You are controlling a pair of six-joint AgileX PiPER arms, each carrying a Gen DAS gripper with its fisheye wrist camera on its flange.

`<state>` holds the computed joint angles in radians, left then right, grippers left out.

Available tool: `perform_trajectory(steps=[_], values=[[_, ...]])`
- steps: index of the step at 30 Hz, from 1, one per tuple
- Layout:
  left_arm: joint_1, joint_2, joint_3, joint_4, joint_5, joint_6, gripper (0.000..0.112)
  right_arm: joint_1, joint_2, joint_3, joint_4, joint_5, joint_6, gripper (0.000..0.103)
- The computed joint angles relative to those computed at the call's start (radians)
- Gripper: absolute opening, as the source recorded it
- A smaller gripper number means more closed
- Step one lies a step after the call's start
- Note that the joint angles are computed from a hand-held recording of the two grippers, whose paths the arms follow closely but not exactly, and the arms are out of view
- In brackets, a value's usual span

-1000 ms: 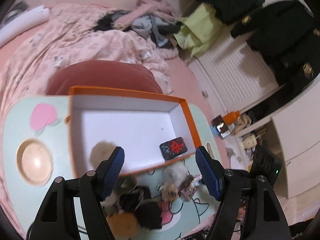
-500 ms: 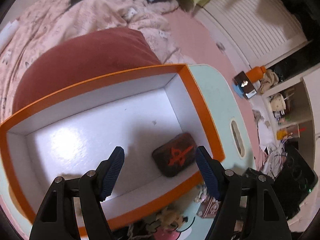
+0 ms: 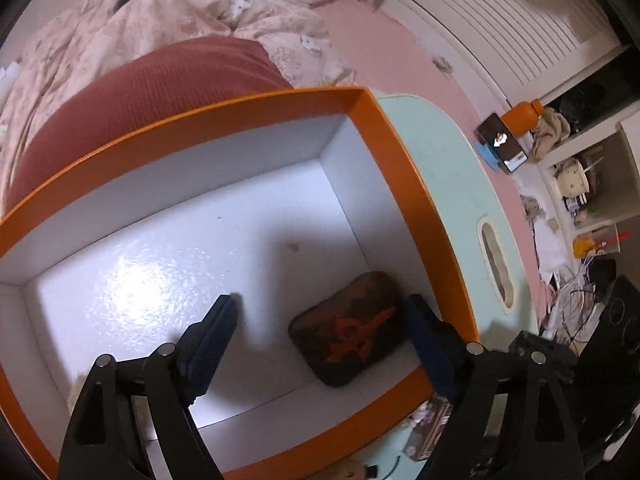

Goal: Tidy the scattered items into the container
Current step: 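Grasp the dark red box with red emblem with the left tool and lift it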

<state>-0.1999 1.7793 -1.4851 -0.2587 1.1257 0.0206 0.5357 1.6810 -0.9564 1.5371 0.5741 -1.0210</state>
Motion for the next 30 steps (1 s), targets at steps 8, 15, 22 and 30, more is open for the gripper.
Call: perform_trajectory(steps=[8,15,22,30], values=[[0.069,-0.017,0.019,0.025,-0.027,-0.014,0.087,-0.002,0.003,0.005,0.021,-0.004,-0.008,0.052],[0.082,-0.049,0.016,0.141,-0.058,-0.123,0.086,0.0,0.003,0.007,0.014,0.001,0.002,0.052],[0.061,-0.022,-0.009,0.021,0.014,-0.005,0.084,-0.011,0.007,0.019,0.05,0.018,-0.013,0.052],[0.062,-0.056,0.078,0.035,-0.097,0.04,0.04,-0.001,-0.007,0.019,0.027,-0.003,0.006,0.052]])
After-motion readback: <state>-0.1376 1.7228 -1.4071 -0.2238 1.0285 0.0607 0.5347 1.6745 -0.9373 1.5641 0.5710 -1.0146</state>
